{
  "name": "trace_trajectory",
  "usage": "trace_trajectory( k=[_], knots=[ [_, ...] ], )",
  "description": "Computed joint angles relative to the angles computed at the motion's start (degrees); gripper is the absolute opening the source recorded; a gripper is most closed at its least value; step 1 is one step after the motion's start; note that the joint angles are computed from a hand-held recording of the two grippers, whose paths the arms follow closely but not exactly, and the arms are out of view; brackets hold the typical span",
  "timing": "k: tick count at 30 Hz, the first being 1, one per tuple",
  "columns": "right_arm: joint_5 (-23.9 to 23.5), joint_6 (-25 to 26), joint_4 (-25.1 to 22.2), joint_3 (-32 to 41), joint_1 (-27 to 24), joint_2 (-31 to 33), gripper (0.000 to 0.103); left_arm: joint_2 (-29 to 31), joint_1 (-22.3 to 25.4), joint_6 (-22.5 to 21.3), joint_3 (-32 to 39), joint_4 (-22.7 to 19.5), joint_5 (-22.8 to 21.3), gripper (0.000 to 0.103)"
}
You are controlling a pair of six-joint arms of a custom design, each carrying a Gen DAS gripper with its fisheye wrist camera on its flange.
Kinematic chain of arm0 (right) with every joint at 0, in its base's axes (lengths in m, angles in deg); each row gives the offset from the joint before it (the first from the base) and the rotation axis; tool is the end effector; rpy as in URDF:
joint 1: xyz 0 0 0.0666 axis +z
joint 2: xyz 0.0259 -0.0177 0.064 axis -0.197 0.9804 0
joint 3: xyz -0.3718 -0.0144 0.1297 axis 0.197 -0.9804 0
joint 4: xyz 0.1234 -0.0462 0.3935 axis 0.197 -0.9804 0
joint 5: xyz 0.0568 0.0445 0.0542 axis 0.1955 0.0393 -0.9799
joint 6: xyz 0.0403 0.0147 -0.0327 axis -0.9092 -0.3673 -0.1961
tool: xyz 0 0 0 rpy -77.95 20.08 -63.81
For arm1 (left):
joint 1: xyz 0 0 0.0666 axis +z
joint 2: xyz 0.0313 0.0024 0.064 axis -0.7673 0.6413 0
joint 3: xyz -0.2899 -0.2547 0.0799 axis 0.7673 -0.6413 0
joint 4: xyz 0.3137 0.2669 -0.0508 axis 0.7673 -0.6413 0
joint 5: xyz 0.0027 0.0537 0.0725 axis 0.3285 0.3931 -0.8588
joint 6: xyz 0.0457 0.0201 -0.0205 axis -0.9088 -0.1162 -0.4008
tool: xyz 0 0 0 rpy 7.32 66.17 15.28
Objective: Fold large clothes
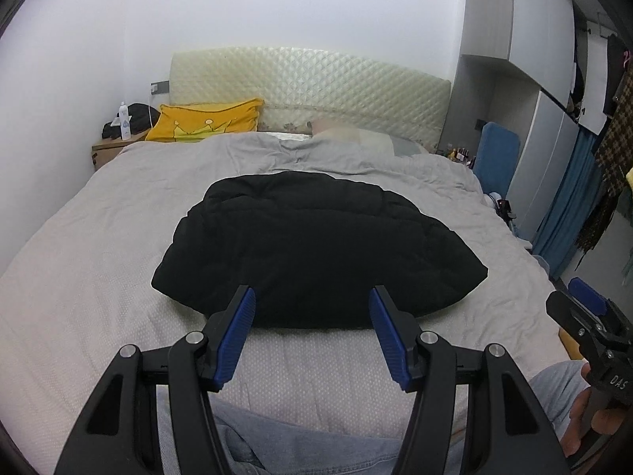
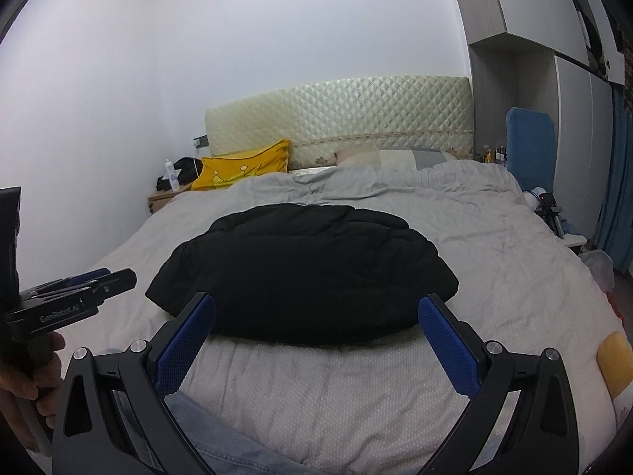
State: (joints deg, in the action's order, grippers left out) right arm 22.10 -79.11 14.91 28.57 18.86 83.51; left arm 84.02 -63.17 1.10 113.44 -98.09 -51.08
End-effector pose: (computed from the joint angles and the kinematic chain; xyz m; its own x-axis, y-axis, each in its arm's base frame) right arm 0.5147 0.2909 0.5925 -0.4730 -0.0454 -0.8799 -0.2485 0.9650 0.0838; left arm 0.5140 -0.1118 0.6064 -0.5844 -0.1784 -0.7916 -0.1367 0.9832 -0.1207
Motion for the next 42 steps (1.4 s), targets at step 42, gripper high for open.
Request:
trace_trajectory(
  k=[42],
  knots=[
    [0.9, 0.1, -0.6, 0.2, 0.5, 0.1, 0.103, -0.5, -0.3, 0.0, 0.2, -1.2, -2.4, 0.061]
  ],
)
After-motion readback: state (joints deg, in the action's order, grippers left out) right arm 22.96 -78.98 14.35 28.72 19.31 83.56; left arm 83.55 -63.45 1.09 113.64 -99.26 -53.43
